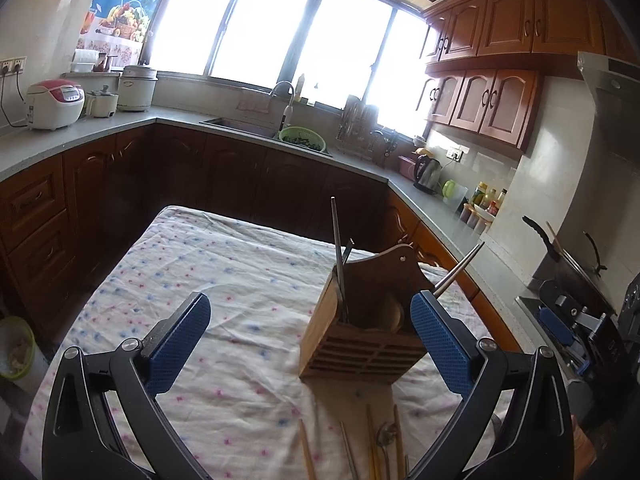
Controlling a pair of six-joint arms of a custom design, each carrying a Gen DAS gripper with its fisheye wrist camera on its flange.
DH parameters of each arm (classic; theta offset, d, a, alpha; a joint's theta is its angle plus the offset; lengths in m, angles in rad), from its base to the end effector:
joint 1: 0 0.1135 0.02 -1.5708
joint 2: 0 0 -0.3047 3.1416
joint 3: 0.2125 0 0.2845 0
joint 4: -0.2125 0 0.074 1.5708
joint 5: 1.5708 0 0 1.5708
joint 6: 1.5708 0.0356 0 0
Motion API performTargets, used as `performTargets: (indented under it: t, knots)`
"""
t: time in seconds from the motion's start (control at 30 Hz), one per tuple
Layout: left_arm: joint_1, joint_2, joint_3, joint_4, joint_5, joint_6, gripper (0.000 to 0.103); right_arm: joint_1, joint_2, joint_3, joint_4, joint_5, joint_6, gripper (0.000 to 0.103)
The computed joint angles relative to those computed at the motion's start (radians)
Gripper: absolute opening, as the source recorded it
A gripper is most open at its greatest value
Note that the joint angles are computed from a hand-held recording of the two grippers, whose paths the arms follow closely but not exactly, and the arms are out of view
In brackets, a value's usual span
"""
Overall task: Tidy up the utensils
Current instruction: 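Withdraw both open tools from the holder toward the remaining utensils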
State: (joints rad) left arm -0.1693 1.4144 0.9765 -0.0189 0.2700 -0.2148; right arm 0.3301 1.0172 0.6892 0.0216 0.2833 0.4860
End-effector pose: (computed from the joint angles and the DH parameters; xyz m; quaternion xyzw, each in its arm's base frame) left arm 0.3405 -0.0678 0.3031 0.0520 0.8425 -0.2121 0.4924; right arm 0.2355 0.0702 0.3073 0.1454 0.7897 0.1276 0.5822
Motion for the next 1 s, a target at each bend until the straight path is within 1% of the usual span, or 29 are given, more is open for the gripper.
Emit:
performTargets:
  t: [0.07,0.37,0.47,0.57,0.67,0.87,1.0]
  knots:
    - [0.013,-0.034,-0.03,-0.022,0.009,0.009,0.102,0.032,-0.041,-0.016,-0.028,0.034,0.007,0.103]
    - [0.064,-0.176,-0.144,-0.111,0.057,0.046,0.102,0.153,-0.205,-0.066,-0.202,0.116,0.081,0.103]
    - [0.083,-0.231,-0.186,-0.141,0.068,0.064,0.102,0.209,-0.258,-0.089,-0.257,0.165,0.109,0.103]
    - [0.097,-0.266,-0.219,-0.176,0.076,0.084,0.102,0.294,-0.308,-0.12,-0.312,0.255,0.15,0.103]
    - [0.109,-0.292,-0.252,-0.197,0.082,0.096,0.102,0.366,-0.338,-0.142,-0.372,0.317,0.2,0.103]
    - [0.137,-0.339,-0.315,-0.229,0.094,0.125,0.102,0.465,-0.376,-0.184,-0.472,0.373,0.309,0.103]
    - [0.135,-0.354,-0.345,-0.24,0.09,0.134,0.102,0.531,-0.377,-0.206,-0.507,0.411,0.365,0.103]
